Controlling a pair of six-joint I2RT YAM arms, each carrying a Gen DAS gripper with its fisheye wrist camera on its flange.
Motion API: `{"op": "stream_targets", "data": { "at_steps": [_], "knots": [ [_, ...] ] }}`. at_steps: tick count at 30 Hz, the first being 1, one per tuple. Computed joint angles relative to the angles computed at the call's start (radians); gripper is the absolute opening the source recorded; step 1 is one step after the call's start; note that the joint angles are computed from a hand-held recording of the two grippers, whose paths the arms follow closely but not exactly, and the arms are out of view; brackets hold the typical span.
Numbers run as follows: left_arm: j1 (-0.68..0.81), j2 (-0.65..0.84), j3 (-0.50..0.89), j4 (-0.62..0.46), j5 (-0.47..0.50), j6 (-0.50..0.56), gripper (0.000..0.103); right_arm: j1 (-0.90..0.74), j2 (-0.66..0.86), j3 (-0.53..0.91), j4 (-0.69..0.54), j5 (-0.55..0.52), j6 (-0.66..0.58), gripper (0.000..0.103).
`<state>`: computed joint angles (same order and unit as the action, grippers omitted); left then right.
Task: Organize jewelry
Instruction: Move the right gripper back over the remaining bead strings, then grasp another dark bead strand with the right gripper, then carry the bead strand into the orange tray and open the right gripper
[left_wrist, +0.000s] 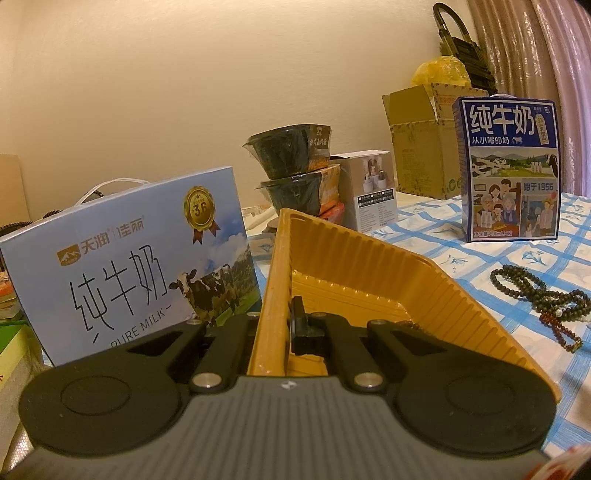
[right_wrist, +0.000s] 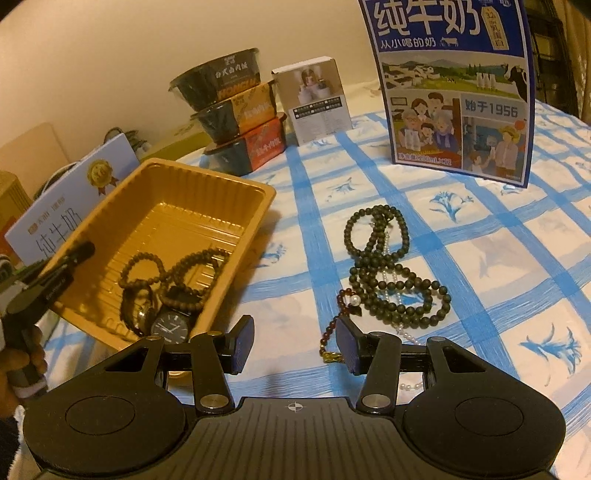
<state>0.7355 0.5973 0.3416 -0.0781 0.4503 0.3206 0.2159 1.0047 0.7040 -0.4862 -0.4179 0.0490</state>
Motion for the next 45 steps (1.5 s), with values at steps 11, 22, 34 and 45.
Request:
{"op": "stream_targets", "data": {
  "at_steps": [11,22,34,45],
  "knots": [
    [0.006,0.007,0.003,0.003,0.006,0.003,0.003,0.018,0.04,-0.056,0.094,0.07,-0.073,0.049],
    [0.016,0.009,0.0,0.009,0.019,0.011,0.003,0.018,0.157,-0.084,0.28,0.118,-0.101,0.026],
    [0.015,0.013,0.0,0.01,0.016,0.012,0.003,0.057,0.253,-0.094,0.403,0.183,-0.114,0.008],
    [0.012,0.015,-0.001,0.016,0.014,0.01,0.003,0.047,0.125,-0.04,0.335,0.043,-0.021,0.008]
  ]
}}
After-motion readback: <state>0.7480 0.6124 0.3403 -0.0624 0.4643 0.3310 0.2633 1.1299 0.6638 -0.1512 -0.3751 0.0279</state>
